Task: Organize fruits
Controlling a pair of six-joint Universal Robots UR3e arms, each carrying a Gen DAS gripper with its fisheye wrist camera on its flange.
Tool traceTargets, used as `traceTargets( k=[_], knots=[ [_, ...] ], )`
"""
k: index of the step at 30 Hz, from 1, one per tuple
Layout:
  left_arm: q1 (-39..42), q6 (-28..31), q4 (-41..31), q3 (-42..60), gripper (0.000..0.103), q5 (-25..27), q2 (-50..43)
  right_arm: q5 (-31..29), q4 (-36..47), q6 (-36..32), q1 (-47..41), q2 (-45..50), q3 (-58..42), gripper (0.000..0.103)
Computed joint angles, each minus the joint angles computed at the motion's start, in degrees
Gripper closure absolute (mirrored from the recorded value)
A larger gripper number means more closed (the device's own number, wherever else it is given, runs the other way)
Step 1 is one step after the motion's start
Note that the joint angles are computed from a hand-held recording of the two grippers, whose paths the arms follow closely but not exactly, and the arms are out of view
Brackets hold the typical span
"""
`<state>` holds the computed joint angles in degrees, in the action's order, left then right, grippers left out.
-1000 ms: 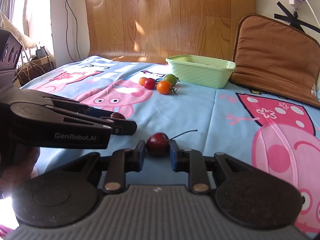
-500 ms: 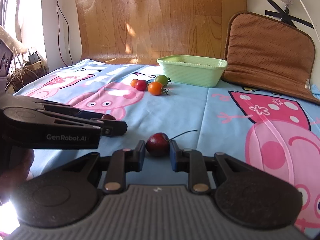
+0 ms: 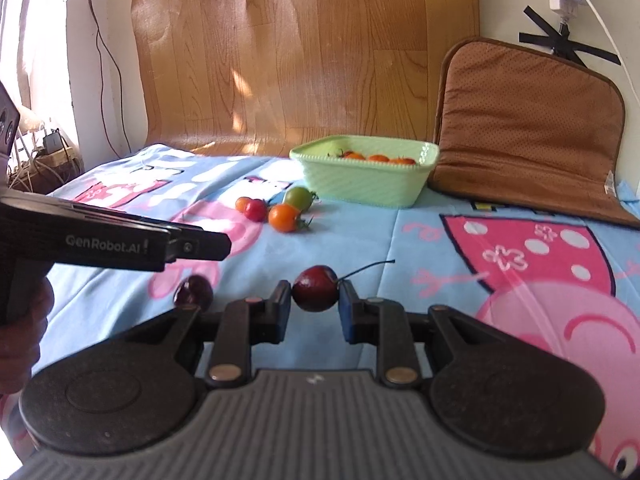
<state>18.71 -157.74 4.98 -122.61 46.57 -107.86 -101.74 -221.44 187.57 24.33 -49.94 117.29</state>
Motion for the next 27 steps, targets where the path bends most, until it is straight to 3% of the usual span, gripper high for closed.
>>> traceTargets(
  k=[5, 10, 13, 15, 18, 21, 24, 27],
  knots=[
    [-6.0, -6.1, -7.9, 25.2, 0.072, 2.9, -10.6, 5.6, 5.2, -3.0, -7.2, 1.0, -11.4, 0.075],
    [-11.1, -9.2, -23.8, 55.0, 0.072, 6.9, -25.0, 9.2, 15.2, -2.7, -11.4, 7.1, -28.9, 0.075],
    [-12.5, -9.5, -27.8, 61.5, 0.074, 8.8, -28.2, 9.3, 19.0, -1.7, -12.4, 9.6, -34.8, 0.075],
    [-11.5, -8.6, -23.1, 55.2, 0.074, 7.2, -25.5, 11.7, 16.5, -0.4, -13.5, 9.0, -32.4, 0.075],
    [-7.7, -5.2, -13.4, 37.2, 0.070, 2.5, -17.3, 15.2, 11.4, -0.5, -14.5, 6.1, -24.0, 0.075],
    [-0.9, 7.2, -15.9, 19.2, 0.069, -5.2, -6.4, 18.5, 5.2, -0.9, -15.3, 2.6, -14.0, 0.075],
    [4.1, 13.8, -11.2, 2.1, 0.061, -6.6, 1.9, 20.5, 0.8, -0.7, -15.2, 0.3, -6.0, 0.075],
    [6.6, 19.5, -14.5, -6.3, 0.061, -6.6, 7.1, 19.4, -1.3, 0.1, -13.6, -0.1, -2.0, 0.075]
  ],
)
